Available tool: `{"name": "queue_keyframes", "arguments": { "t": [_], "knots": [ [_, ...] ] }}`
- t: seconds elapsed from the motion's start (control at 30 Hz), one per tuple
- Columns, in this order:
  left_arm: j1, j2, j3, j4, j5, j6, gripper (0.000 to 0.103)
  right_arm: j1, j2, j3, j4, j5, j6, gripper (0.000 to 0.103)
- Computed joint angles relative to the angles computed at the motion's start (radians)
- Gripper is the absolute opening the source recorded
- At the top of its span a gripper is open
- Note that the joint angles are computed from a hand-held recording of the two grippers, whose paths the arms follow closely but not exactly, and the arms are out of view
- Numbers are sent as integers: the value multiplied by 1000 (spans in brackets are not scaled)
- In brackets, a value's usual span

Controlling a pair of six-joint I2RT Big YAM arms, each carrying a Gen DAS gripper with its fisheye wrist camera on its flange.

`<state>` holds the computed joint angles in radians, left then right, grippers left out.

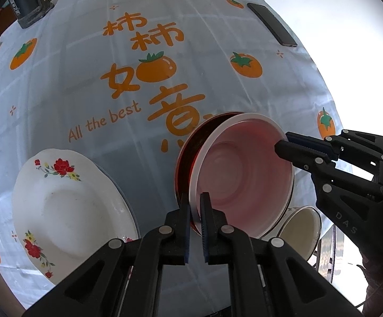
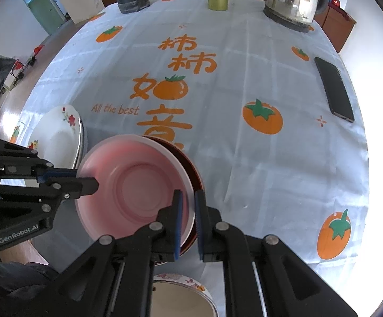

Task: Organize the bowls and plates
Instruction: 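Lower the pink bowl into the steel bowl with both grippers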

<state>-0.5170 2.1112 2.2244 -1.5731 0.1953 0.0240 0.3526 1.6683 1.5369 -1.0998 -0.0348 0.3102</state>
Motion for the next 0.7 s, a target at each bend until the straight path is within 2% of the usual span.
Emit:
{"name": "queue_keyframes", "arguments": {
  "t": [0.7],
  "knots": [
    [0,17,21,-38,22,-7,9,-4,21,27,-25,3,-21,9]
  ]
}}
